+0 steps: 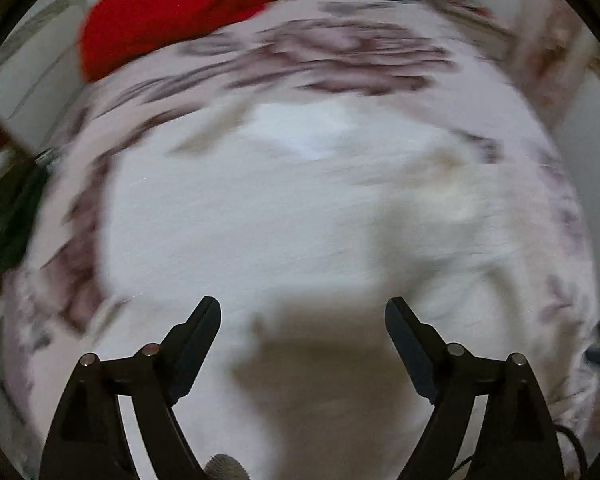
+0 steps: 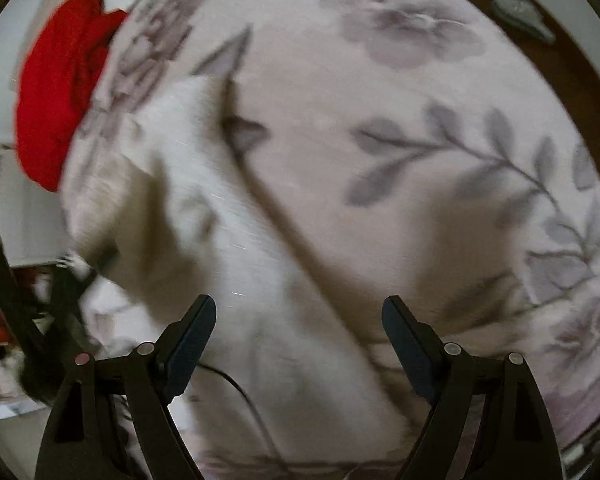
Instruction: Fold large clothes
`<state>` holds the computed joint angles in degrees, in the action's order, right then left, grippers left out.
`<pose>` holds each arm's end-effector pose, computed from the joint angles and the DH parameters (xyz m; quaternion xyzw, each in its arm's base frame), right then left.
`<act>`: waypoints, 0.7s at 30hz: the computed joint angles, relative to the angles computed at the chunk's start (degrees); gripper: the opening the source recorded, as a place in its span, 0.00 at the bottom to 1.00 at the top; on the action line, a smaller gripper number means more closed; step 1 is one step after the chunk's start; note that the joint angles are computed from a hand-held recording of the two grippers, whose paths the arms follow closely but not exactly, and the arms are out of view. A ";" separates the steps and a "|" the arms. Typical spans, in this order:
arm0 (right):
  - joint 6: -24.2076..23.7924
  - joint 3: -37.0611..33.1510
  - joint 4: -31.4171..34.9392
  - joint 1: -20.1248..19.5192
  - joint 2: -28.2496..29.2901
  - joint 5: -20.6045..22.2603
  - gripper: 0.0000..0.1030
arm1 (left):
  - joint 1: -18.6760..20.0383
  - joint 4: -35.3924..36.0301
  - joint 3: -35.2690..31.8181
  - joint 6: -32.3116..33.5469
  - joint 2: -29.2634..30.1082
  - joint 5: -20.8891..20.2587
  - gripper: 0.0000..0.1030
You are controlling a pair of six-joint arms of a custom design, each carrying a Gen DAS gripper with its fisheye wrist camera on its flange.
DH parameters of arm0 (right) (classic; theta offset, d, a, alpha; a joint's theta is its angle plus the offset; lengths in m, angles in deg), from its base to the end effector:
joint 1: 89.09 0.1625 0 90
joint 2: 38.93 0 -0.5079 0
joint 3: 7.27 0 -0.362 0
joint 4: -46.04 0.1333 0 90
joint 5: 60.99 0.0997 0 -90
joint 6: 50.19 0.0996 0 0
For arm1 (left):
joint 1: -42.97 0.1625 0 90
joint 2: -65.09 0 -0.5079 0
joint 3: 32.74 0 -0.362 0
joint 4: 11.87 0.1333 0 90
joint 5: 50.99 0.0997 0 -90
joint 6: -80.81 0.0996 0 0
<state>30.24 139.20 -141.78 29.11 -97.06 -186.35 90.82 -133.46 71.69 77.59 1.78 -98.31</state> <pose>0.2511 -0.3083 0.1683 -0.4405 -0.8415 0.2918 0.1126 -0.2451 -0.5700 0.2895 0.3378 0.8651 -0.0685 0.3644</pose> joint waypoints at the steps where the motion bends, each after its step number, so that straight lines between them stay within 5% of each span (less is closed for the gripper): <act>1: -2.09 -0.12 -3.84 -0.73 0.46 1.12 0.84 | 0.46 1.05 0.11 -1.04 -0.61 2.91 0.81; 6: -11.39 -4.07 -21.94 -5.85 7.27 9.94 0.84 | 5.73 7.53 -3.23 -6.75 -3.06 11.94 0.81; 11: -14.64 -14.86 -3.14 -10.35 8.69 10.06 0.84 | 10.06 9.16 -6.12 -8.24 -2.22 16.70 0.81; 13: -15.98 -16.82 -1.93 -12.51 10.54 13.67 0.83 | 10.95 7.78 -7.47 -7.29 -1.39 17.26 0.81; 15: -18.05 -18.38 -3.16 -13.33 12.47 16.45 0.56 | 11.28 6.19 -8.71 -6.19 -0.53 17.27 0.81; 16: -18.63 -20.14 -0.22 -12.74 12.66 16.07 0.32 | 11.42 5.70 -9.68 -5.45 0.04 17.02 0.81; 17: -19.15 -22.61 5.12 -11.57 12.32 13.39 0.19 | 11.53 5.12 -10.76 -4.56 0.74 16.43 0.81; 21: -21.61 -26.95 11.00 -6.46 10.96 1.74 0.10 | 11.50 2.09 -15.50 -0.78 3.86 12.37 0.81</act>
<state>8.64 112.25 -130.77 22.65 -86.10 -184.60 102.32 -131.38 56.20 76.82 5.64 -85.94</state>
